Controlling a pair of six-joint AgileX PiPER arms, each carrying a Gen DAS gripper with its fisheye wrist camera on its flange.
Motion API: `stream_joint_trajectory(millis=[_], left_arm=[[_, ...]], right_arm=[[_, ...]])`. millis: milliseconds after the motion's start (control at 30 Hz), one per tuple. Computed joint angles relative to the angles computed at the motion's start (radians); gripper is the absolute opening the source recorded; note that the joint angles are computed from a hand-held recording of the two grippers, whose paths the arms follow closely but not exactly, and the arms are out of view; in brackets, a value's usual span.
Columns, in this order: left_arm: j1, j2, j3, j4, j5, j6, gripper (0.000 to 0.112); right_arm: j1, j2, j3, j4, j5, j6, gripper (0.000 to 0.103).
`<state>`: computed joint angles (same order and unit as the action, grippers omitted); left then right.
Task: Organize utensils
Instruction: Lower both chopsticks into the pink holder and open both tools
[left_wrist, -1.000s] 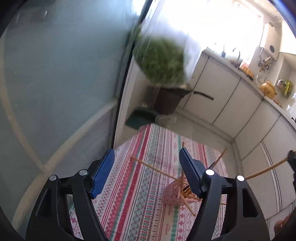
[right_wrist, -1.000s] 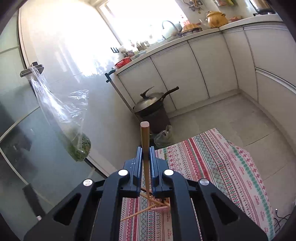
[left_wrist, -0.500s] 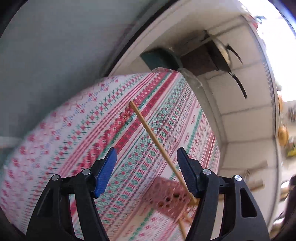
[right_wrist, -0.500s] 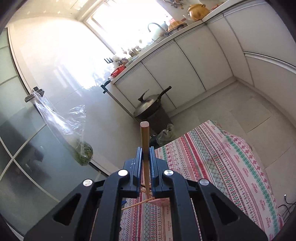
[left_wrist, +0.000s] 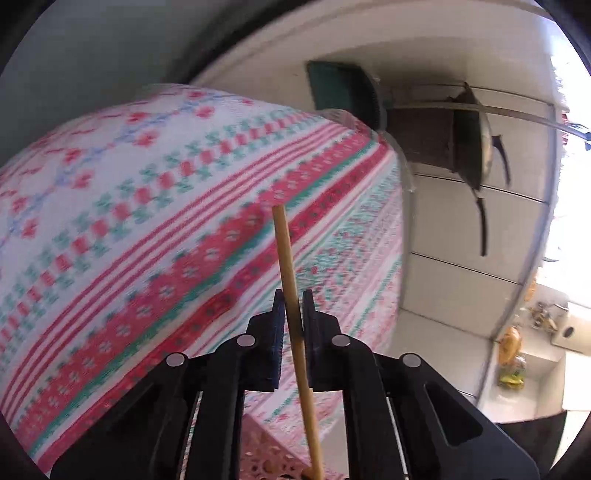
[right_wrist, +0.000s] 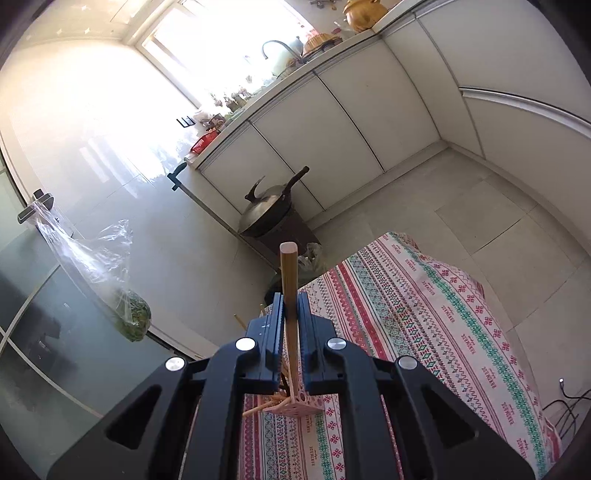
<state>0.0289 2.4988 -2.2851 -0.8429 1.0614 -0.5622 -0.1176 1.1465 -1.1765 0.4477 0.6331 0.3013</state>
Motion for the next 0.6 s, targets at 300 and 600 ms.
stream_joint_trajectory(millis=[300, 600], left_arm=[[-0.028, -0.158, 0.044, -0.048, -0.108, 0.267, 0.006], [-0.154, -0.408, 0.153, 0.369, -0.326, 0.265, 0.006]], right_arm=[[-0.025, -0.009, 0.015, 0.036, 0.007, -0.032, 0.008], [-0.055, -0.047, 0.024, 0.113, 0.027, -0.095, 0.008]])
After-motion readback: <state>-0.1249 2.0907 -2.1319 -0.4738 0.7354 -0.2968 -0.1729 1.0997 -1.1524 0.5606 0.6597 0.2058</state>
